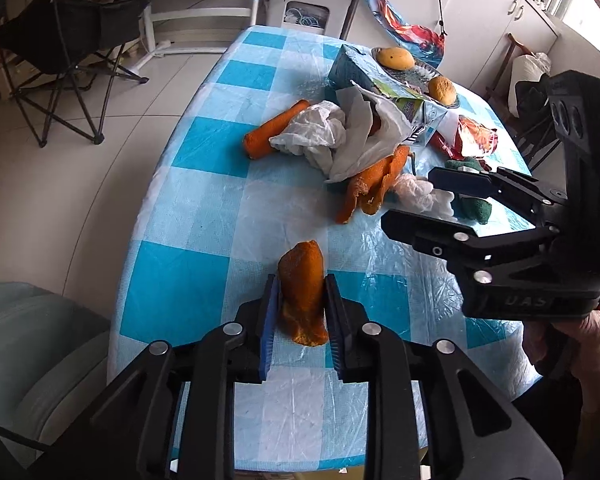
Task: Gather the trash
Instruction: 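Lift the orange peel with the left gripper while the right gripper grasps a white tissue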
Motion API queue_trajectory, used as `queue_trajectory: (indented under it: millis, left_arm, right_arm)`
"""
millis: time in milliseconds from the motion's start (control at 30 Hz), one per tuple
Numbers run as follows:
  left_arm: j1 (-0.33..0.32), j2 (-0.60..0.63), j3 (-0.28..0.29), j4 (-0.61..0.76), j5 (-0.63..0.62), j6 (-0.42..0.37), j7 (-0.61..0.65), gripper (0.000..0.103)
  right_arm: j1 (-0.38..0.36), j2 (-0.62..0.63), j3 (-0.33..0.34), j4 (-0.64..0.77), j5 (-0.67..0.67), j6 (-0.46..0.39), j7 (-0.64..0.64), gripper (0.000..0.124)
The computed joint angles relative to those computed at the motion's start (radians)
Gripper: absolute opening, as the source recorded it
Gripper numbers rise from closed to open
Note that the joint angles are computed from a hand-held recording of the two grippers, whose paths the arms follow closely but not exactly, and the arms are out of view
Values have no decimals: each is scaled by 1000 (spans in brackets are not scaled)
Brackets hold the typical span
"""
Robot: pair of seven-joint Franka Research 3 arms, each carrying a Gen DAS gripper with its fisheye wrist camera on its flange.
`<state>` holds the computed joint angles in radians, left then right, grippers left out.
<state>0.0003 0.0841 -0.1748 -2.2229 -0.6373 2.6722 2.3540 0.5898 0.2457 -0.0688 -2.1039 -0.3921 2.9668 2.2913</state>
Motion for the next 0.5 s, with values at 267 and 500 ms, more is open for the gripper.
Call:
queue_trajectory:
  millis: [267, 500]
  left_arm:
    - [-13, -8, -11, -22, 10, 49, 16, 23]
    - [-30, -50, -9, -65, -84, 48, 123, 18]
  right_arm:
    - [-28, -42, 12, -44, -75, -20, 103, 25]
    - [-53, -108, 38, -141, -19, 98, 122, 16]
